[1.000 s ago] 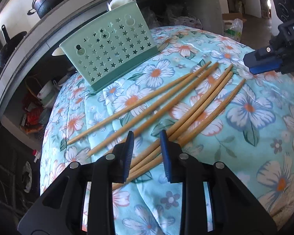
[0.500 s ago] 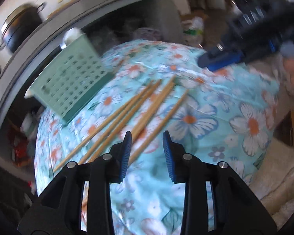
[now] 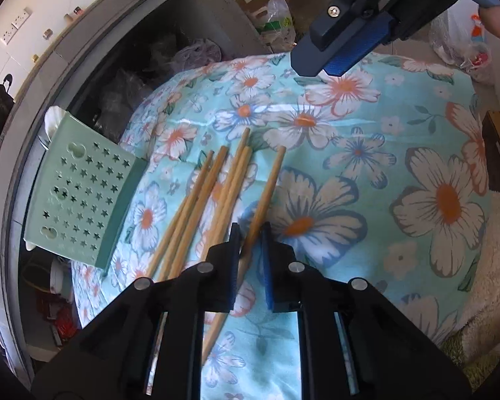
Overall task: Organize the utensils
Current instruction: 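Grasp one wooden chopstick from the pile with the left gripper, then lift the chopstick upright toward the holder with the left gripper while the right gripper reaches for chopsticks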
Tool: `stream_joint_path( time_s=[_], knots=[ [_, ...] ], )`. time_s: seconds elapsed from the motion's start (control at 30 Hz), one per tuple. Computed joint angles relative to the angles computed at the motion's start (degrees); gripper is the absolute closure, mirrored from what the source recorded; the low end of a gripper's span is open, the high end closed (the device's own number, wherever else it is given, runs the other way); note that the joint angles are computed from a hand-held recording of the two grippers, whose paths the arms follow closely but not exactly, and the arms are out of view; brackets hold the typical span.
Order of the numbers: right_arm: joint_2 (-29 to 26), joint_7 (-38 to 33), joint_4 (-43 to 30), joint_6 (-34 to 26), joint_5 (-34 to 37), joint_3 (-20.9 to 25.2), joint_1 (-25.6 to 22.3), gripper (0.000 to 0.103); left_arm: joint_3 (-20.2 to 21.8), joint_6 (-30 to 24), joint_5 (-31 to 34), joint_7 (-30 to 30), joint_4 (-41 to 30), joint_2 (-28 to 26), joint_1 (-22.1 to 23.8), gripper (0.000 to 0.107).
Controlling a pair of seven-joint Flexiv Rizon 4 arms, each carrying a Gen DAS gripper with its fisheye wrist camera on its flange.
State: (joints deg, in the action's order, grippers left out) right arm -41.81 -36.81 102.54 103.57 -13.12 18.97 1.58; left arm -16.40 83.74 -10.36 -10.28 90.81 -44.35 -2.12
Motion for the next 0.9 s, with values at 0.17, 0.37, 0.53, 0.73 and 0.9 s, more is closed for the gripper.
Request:
stream_joint_path(
  time_s=[0.17,0.37,0.53,0.73,0.9],
  knots=[
    [1.9,0.4,0.3,0.8,1.3,-3.6,2.6,0.07,-4.5,1.2,-1.8,0.8,1.2,1.6,3.7,0.102],
    [2.1,0.8,-1.4,0.8,1.0,-4.3,3.7,0.07,-8.6,-1.2,-8.9,-2.3,0.8,3.9,8.1,0.102],
    [0.2,-1.3,-6.7,-3.7,-2.0,-1.0,2.7,0.07,-7.7,-4.8,-17.3,-10.1,-2.5,4.6,9.4,0.102],
    [-6.3,-8.9,-17.2,-12.3,-5.0,9.5,-0.5,0.07,-5.0,-11.5,-28.7,-23.6,-8.0,3.5,11.7,0.102],
    [-14.9,-24.1,-33.6,-31.4,-10.6,17.6,2.0,0.07,-3.9,-12.8,-34.9,-29.6,-8.6,2.9,13.6,0.102]
  ],
)
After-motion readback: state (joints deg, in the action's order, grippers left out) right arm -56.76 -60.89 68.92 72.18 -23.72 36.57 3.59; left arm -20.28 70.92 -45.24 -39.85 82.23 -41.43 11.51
